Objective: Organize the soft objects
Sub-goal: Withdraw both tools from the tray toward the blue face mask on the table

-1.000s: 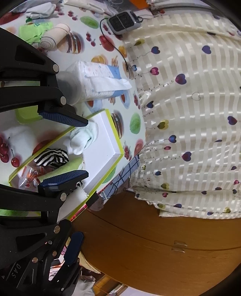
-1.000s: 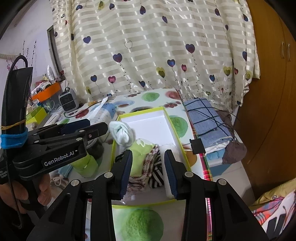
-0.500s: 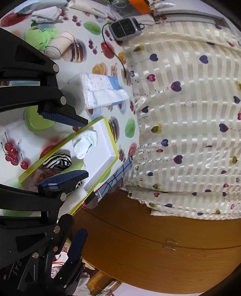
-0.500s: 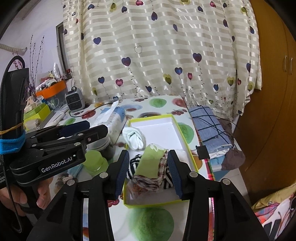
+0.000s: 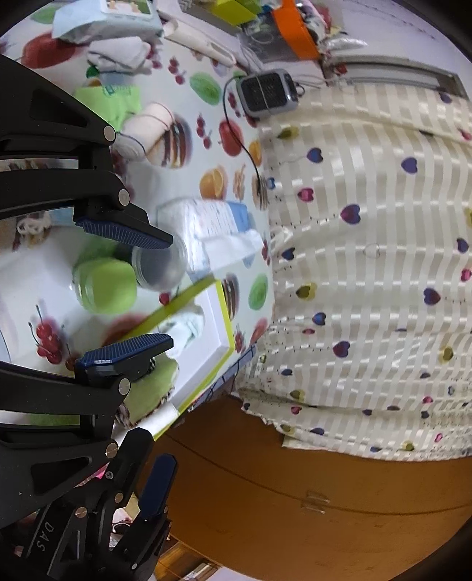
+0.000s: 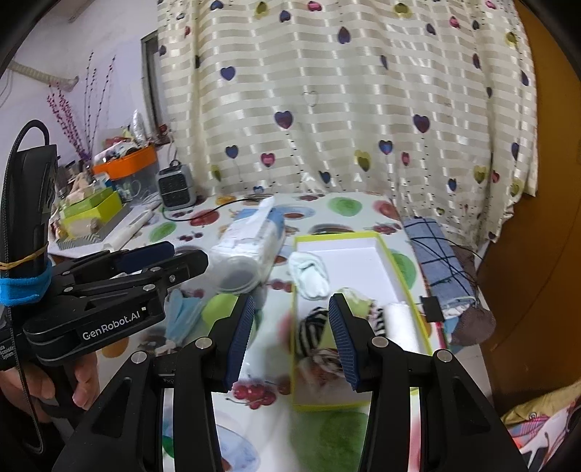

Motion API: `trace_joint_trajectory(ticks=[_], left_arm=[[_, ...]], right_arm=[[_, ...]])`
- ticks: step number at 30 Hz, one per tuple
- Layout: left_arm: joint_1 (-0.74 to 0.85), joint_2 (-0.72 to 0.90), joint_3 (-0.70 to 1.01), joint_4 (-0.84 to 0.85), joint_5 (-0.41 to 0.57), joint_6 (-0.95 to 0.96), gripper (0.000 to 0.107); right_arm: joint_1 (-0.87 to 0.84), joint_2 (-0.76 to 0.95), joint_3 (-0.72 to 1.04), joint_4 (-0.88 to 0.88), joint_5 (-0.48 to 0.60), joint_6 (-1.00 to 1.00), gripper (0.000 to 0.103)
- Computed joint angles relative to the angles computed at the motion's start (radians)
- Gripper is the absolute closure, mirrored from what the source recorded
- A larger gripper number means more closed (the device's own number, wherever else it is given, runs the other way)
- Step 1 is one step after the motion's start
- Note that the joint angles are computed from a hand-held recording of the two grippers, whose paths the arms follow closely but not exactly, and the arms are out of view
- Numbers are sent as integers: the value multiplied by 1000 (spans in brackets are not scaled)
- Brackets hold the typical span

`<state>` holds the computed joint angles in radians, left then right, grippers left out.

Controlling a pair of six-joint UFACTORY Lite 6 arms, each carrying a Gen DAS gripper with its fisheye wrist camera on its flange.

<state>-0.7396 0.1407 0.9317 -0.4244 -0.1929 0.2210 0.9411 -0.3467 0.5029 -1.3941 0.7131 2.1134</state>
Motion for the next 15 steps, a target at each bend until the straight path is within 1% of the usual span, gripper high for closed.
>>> trace_joint_trajectory(ticks=[3, 6, 11, 15], left_arm=[[47, -28, -58, 138, -10, -137, 59], [89, -34, -94, 212, -17, -215, 59], [156, -34, -132, 280, -24, -278, 59], [225, -32, -162, 403, -39, -387, 59]], right_arm=[[1, 45, 26, -27, -25, 20, 58], [-1, 91, 51, -57, -52, 40, 58], [-17, 176, 99, -118, -109, 85, 58], [-16, 239, 150, -142, -135, 89, 58]])
